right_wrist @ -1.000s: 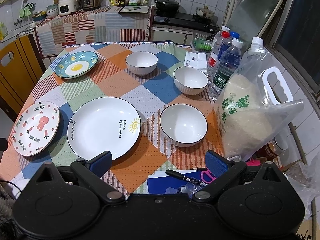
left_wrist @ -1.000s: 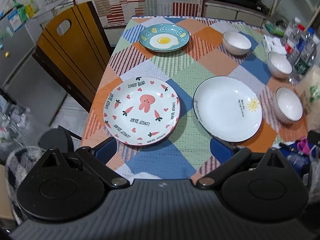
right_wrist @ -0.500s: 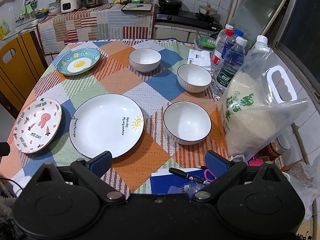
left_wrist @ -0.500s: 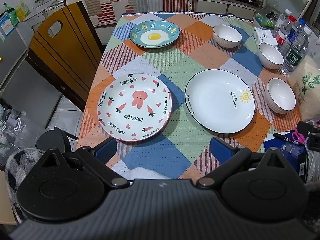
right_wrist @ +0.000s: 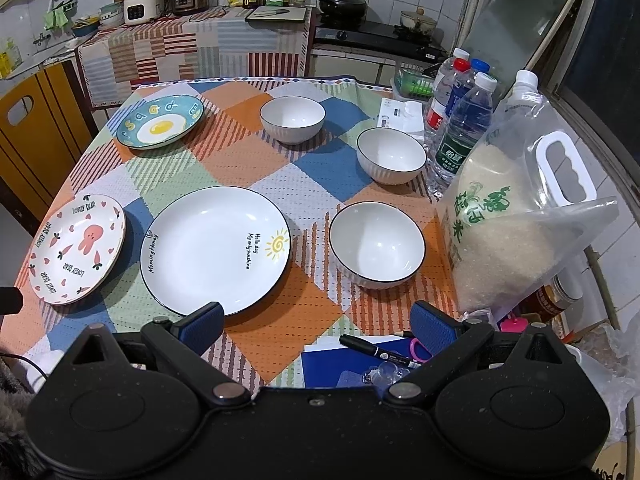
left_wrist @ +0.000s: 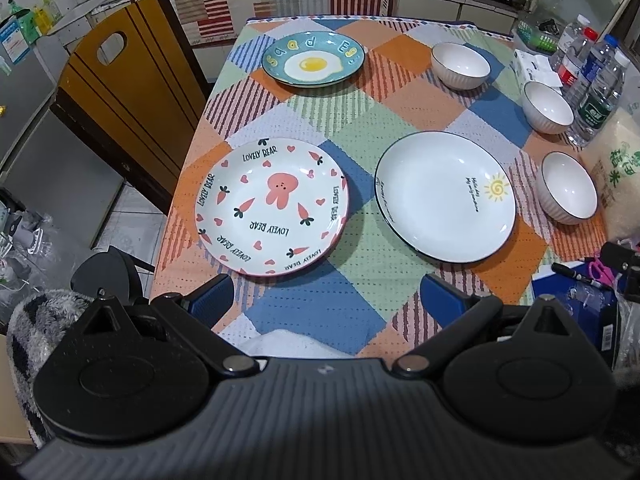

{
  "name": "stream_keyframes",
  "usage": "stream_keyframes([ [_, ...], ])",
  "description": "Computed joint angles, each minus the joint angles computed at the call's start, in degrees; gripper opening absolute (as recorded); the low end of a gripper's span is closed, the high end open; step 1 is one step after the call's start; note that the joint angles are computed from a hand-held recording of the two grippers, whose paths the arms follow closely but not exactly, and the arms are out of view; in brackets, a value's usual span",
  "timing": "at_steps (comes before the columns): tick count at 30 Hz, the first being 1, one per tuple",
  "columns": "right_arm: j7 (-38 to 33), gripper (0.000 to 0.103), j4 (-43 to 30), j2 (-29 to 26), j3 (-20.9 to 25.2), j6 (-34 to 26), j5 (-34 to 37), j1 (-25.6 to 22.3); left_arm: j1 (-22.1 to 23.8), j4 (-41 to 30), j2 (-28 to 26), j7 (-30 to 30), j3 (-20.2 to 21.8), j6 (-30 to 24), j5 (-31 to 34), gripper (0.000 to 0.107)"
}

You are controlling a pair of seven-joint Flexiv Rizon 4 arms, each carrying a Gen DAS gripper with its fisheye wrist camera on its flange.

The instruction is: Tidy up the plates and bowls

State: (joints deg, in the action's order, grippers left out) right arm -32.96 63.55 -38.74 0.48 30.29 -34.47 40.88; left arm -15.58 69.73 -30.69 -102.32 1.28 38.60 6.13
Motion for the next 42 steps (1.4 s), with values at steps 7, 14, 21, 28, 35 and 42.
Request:
stream_keyframes([
  [7,3.6,0.101,7.7,1.1,-2.2,15.8,-4.8,-1.7,0.7,-1.5,-3.9,1.9,-0.7,5.4,-0.7,0.099],
  [14,18.1,0.1,16.5,-2.6,-11.0,52.8,-8.2,-5.2,0.7,-6.4,-11.2,4.4,-1.1,10.9,-4.2,0.1],
  [21,6.4,0.085,9.8,-10.0,-1.5,50.5,2.4,-9.8,0.4,-16.3,-21.0,5.4,-2.2,4.5,-10.1,0.097],
  [28,6.0,0.067,7.8,-13.8,-5.5,47.6,6.8,-6.2,0.0,-21.3,-25.7,5.5,-2.1,-0.3,-10.4,0.084],
  [35,6.3,0.022,6.0,-17.2,-3.0,52.9,12.3,-8.2,2.0,-20.5,-27.5,4.2,-4.7,2.1,-14.9,0.052],
  [42,5.3,0.021,4.6,-18.4,-4.7,53.2,14.1,-7.1,1.6,-22.9,-29.2,7.1,-5.5,2.1,-16.4,0.031],
])
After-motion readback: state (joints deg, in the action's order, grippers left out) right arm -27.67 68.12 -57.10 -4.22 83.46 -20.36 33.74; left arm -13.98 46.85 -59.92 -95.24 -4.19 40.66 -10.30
